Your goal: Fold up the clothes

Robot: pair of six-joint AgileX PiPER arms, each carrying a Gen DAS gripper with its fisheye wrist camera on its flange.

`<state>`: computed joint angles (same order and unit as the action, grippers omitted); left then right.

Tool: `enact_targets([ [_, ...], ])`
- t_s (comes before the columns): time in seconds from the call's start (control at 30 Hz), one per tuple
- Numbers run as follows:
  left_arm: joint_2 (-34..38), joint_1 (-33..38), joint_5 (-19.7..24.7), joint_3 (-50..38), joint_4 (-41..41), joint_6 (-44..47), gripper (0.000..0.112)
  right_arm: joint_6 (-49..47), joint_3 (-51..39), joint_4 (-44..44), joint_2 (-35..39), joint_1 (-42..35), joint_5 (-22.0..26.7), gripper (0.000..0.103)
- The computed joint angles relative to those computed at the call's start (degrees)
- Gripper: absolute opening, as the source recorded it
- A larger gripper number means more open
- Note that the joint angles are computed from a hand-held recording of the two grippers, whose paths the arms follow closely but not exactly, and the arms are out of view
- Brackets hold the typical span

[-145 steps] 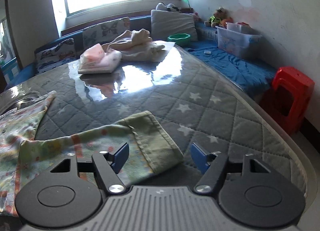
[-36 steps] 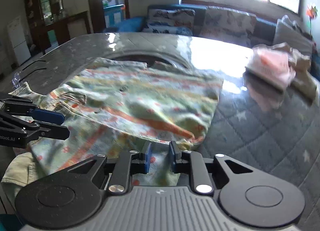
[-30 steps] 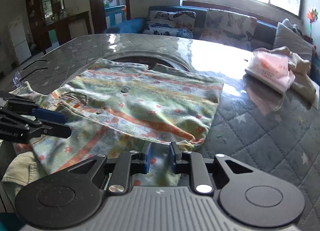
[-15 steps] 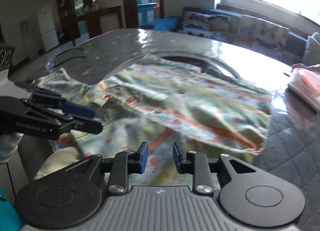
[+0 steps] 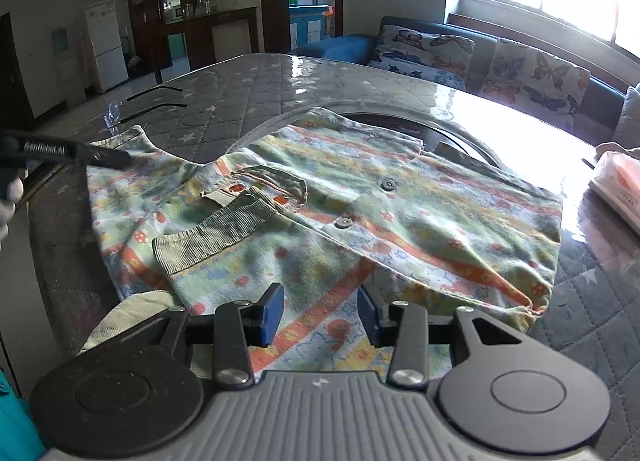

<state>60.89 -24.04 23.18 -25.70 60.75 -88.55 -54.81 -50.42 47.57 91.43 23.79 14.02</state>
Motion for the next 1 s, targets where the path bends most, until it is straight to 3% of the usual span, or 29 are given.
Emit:
enact_targets([
  [0.1, -0.4, 5.1, 4.2, 0.7, 1.1, -2.3, 0.041, -0.7, -0.1, 0.9, 0.1, 0.0, 0.0, 0.042],
  [0.23, 1.8, 13.0, 3.9, 0.8, 2.3, -4.2, 0.041, -1.2, -0.2, 1.5, 0.2, 0.1, 0.1, 0.042],
  [0.63, 9.2, 23.2, -2.7, -1.1, 9.5, -10.9, 0.039, 2.3, -0.7, -1.6, 0.4, 0.6, 0.2, 0.043],
  [1.0, 8.7, 27.2, -7.5, 1.4, 20.4, -21.0, 0.009, 2.2, 0.4, -0.6, -0.9, 0.7, -0.8, 0.043],
])
